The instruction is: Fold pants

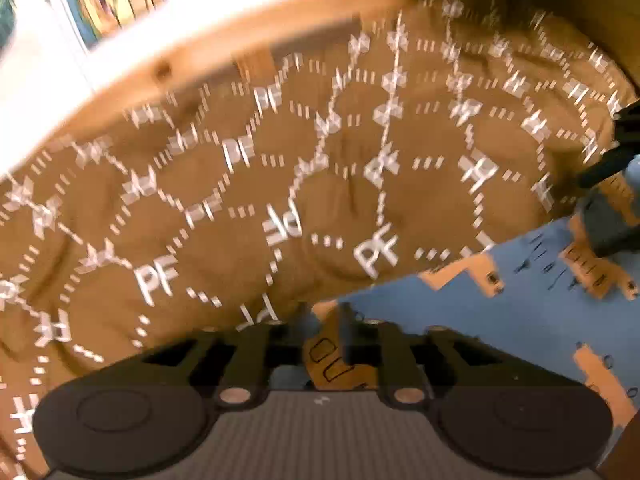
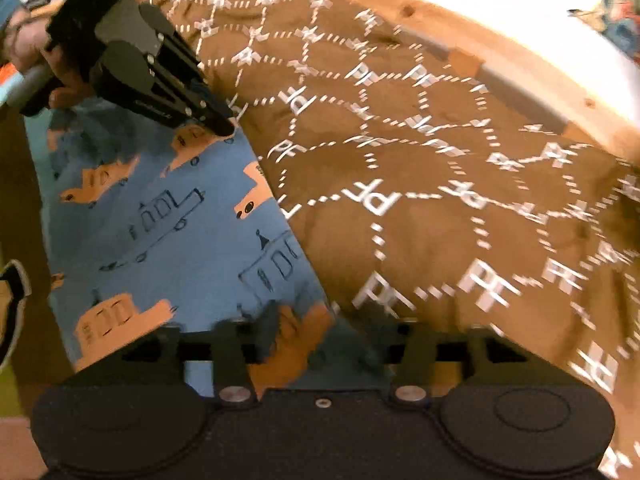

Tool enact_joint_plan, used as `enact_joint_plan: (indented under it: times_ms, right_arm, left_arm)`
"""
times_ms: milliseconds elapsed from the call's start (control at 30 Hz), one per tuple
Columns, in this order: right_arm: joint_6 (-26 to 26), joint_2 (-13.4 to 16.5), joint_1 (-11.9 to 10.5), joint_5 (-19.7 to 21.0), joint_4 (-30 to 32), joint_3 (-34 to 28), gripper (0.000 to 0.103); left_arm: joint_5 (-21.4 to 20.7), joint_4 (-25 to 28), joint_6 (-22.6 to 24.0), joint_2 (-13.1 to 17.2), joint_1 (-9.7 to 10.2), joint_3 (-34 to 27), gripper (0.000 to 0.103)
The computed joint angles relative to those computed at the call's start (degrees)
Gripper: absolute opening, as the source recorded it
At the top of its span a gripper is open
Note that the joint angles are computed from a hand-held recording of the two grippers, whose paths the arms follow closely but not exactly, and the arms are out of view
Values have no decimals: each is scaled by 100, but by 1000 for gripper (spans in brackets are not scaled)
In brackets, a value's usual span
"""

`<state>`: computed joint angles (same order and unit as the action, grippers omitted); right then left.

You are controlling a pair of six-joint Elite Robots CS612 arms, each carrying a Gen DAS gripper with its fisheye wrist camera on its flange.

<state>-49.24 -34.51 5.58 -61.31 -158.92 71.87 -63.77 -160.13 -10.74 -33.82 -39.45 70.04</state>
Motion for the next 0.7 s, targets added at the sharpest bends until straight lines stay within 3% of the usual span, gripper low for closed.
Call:
enact_joint_plan:
  times_ms: [67, 167, 267, 367, 433, 500, 567, 700]
  right_arm:
    - [72, -213, -147, 177, -138, 332, 64]
    - [327, -556, -360, 86, -265, 902, 66]
    - [883, -791, -582, -119, -514, 1428, 68]
    - [1490, -854, -731, -632, -1151, 1859, 67]
    - [1860, -924, -887, -254, -1445, 2096, 67]
    - [2241, -1045, -980, -26, -1855, 2360, 83]
    - [2327, -1114, -1061, 175, -2156, 2525, 87]
    - [2332, -1154, -1118, 55, -2295, 2525, 85]
  left_arm:
    - [20, -520, 65, -105, -92, 274, 52]
    - [-543, -573, 81, -245, -166, 513, 52]
    - [-1075, -126, 356, -251, -223, 538, 53]
    - [-833, 677, 626, -165, -329, 423, 53]
    - [-733, 579, 680, -174, -366, 439, 53]
    - [-911, 329, 731, -192, -357, 410, 55]
    - [-1036, -93, 823, -141, -370, 298, 66]
    - [-1441, -546, 1138, 244, -403, -486, 67]
